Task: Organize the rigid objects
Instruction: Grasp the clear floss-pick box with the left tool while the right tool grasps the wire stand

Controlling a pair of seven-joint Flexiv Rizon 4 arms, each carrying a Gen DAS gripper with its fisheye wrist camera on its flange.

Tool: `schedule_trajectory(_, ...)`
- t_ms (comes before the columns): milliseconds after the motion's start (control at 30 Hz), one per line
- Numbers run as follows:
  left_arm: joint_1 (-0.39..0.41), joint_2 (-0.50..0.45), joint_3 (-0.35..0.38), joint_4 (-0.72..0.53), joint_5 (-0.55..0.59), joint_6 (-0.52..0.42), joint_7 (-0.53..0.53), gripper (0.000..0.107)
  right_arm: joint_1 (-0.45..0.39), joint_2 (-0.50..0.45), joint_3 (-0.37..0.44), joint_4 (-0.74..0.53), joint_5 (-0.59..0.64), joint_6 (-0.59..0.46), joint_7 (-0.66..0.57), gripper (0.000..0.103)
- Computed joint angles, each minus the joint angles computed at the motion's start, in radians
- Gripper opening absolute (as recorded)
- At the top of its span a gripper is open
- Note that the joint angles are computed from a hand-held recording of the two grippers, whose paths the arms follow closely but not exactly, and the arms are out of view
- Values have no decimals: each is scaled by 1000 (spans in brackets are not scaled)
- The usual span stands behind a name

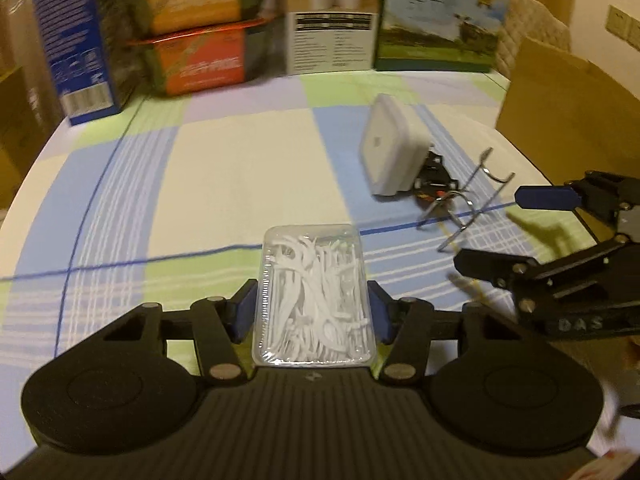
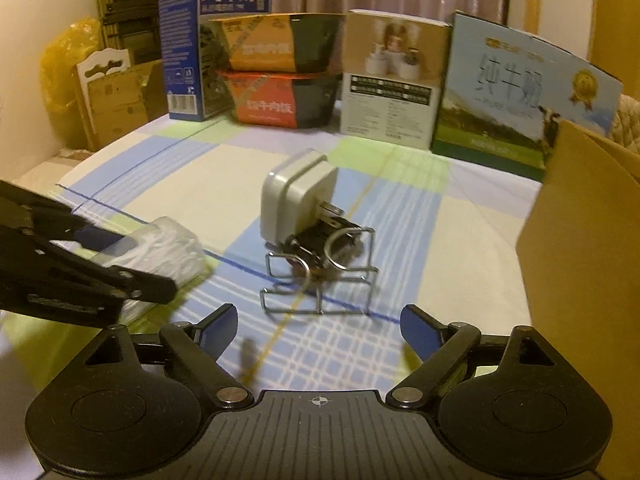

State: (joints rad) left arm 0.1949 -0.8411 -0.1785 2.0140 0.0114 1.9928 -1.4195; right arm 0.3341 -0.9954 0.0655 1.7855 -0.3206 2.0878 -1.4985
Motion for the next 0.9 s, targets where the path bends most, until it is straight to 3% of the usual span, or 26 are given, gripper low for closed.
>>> schedule_trajectory(267, 37, -4, -27, 13, 20, 23, -42, 52, 53, -42, -37, -67, 64, 1, 18, 85)
schedule_trajectory(300, 38, -6, -28, 12, 24, 23, -44, 52, 49, -43, -34, -72, 64, -12, 26, 81)
schedule_trajectory(333, 30, -6, -21, 11, 22, 27, -43, 52, 37, -44, -22, -75, 55, -20, 34, 67)
schedule_trajectory(367, 26, -6, -18, 11, 22, 27, -44, 52, 21, -44, -9, -75, 38, -29, 38, 65)
schedule_trajectory(900, -16, 50, 13, 101, 30, 74, -69, 51, 89, 112, -58, 122, 158, 29, 2, 64)
